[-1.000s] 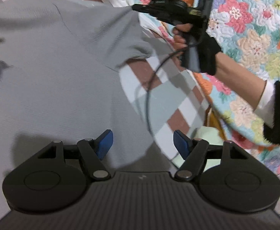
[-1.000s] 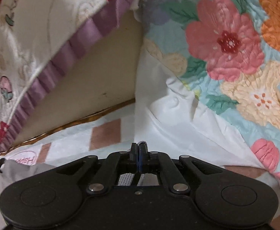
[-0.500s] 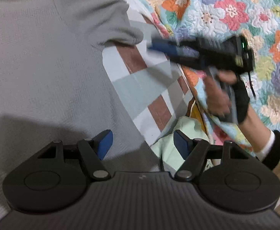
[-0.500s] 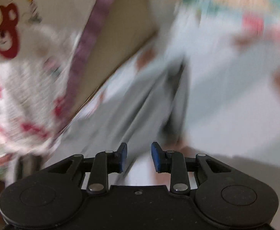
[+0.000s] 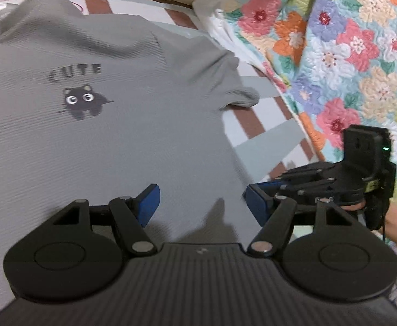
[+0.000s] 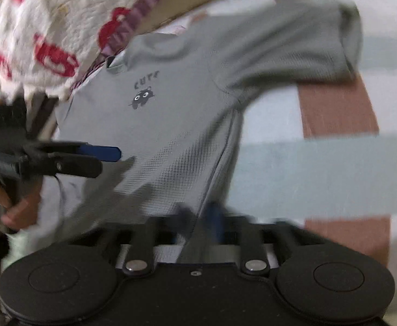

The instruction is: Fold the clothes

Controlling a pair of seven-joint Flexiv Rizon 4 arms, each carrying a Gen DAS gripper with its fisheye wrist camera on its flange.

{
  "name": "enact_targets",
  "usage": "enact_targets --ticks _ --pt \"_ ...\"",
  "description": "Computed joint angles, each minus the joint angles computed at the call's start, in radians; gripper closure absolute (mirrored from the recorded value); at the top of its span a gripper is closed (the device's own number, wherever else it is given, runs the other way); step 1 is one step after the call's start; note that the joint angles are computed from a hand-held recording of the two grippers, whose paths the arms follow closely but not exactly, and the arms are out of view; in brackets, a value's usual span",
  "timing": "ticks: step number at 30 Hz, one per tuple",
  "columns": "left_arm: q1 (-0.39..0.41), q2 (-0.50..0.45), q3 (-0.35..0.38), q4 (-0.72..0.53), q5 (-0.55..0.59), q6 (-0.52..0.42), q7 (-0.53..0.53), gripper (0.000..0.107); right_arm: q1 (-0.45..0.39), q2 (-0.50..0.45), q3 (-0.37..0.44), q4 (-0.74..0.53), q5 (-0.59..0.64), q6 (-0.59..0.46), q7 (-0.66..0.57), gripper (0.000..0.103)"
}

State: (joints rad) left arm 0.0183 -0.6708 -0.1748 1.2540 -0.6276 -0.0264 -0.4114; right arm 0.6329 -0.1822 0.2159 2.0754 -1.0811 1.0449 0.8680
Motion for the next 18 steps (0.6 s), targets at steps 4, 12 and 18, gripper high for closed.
enact_targets --ticks 4,12,18 --pt "0.012 0.002 0.003 -0.009 0.010 -0.013 0.026 0.037 0.038 0.047 0.032 -0.008 -0.005 -0.166 0.078 0.099" --pt "-0.002 0.008 0.020 0.007 0.073 -0.041 0.059 0.037 0.032 0.058 0.066 0.019 0.144 -0.168 0.076 0.099" --pt "-0.006 -0.008 0.013 0.001 0.044 -0.056 0.026 0.037 0.010 0.138 0.062 0.078 0.054 -0.317 0.353 0.054"
